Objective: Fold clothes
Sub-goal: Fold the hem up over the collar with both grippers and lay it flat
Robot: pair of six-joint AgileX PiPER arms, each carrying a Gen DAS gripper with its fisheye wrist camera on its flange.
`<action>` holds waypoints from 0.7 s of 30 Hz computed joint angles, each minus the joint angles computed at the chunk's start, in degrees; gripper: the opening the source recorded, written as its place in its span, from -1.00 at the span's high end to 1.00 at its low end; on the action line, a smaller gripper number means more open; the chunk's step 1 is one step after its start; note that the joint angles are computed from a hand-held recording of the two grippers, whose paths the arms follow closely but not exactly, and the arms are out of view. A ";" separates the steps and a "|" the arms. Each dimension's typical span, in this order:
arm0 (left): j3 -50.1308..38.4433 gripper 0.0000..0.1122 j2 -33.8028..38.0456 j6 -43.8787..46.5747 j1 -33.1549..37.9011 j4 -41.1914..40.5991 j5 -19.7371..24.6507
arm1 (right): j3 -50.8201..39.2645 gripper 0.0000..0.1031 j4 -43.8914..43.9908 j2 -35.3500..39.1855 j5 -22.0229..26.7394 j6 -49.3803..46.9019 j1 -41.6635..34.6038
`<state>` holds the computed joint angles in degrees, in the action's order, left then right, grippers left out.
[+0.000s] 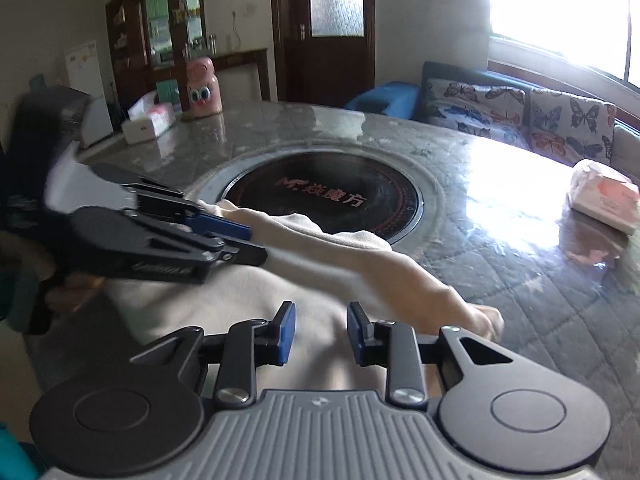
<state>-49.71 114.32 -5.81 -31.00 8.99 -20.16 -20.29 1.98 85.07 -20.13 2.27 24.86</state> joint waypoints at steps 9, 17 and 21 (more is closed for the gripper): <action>0.67 0.44 -0.10 4.07 -0.55 -4.57 -0.74 | 11.31 0.46 0.21 -10.44 -2.39 -0.59 0.31; 3.67 0.44 -3.15 6.53 -1.93 -7.90 -2.25 | 14.68 0.46 -1.67 -16.09 -1.24 1.82 -0.53; 6.87 0.43 -6.05 4.64 -3.20 -5.53 -4.04 | 13.42 0.46 -13.08 -15.54 -2.51 11.59 -5.15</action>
